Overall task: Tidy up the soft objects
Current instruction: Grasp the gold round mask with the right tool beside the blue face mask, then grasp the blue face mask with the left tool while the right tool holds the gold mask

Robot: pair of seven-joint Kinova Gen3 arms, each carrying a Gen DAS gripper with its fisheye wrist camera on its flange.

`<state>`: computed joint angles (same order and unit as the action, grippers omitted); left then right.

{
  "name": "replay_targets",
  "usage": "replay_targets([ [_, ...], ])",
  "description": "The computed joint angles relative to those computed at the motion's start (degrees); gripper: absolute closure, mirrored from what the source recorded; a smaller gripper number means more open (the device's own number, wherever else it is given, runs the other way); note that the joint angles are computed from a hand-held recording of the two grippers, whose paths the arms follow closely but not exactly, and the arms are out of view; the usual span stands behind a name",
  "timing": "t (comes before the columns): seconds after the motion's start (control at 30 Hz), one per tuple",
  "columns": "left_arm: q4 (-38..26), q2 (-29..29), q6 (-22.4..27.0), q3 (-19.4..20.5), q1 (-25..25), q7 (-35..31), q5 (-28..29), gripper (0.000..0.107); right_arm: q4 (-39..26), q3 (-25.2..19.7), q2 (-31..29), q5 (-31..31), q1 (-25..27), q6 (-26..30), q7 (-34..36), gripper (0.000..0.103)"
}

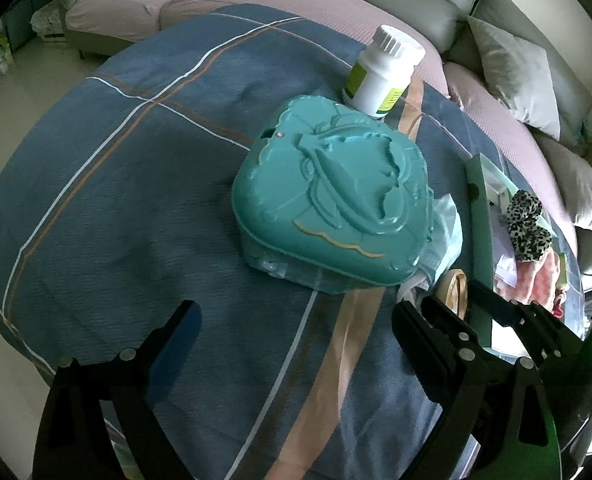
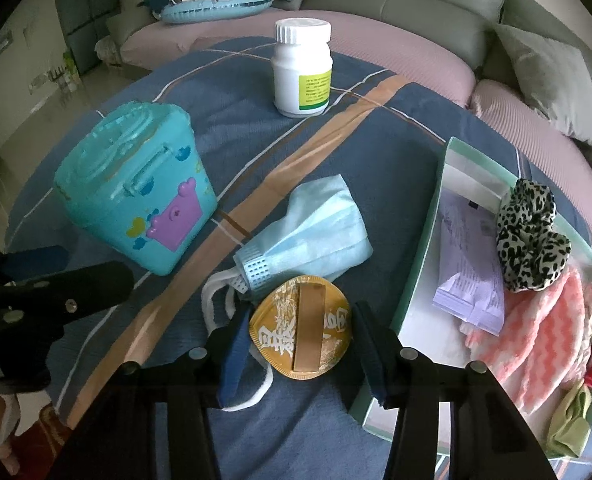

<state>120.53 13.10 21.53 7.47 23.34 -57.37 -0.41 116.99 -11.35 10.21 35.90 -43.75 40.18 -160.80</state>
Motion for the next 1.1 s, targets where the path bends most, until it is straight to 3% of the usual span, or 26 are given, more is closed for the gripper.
replay_targets([
  [0.5,-1.0,-1.6,1.5,-1.6,4.0,6.8,-6.0,0.011,4.4,-2.3,-7.4,2.2,2.7,-2.9,-8.5,0.05],
  [0.67,-2.1,-1.6,2.6,-0.2,4.6,7.4,-7.8,0.011,6.1,-4.3,-11.5,4.3,5.3,-2.1,-12.7,0.05],
  [0.8,-3.5,-1.0,3.3,2.2,4.2,3.7,-6.1,0.011,7.2,-6.0,-13.9,4.7,8.2,-1.5,-14.4,0.05],
  [0.9,-4.5,-0.6,3.6,2.3,5.7,2.9,-6.3,0.011,7.9,-6.9,-15.5,4.5,10.2,-1.1,-15.0,0.05],
  [1.1,-9.0,1.2,6.9,0.8,12.5,7.3,-13.2,0.011,8.9,-8.1,-18.2,3.3,13.7,1.3,-15.4,0.05],
])
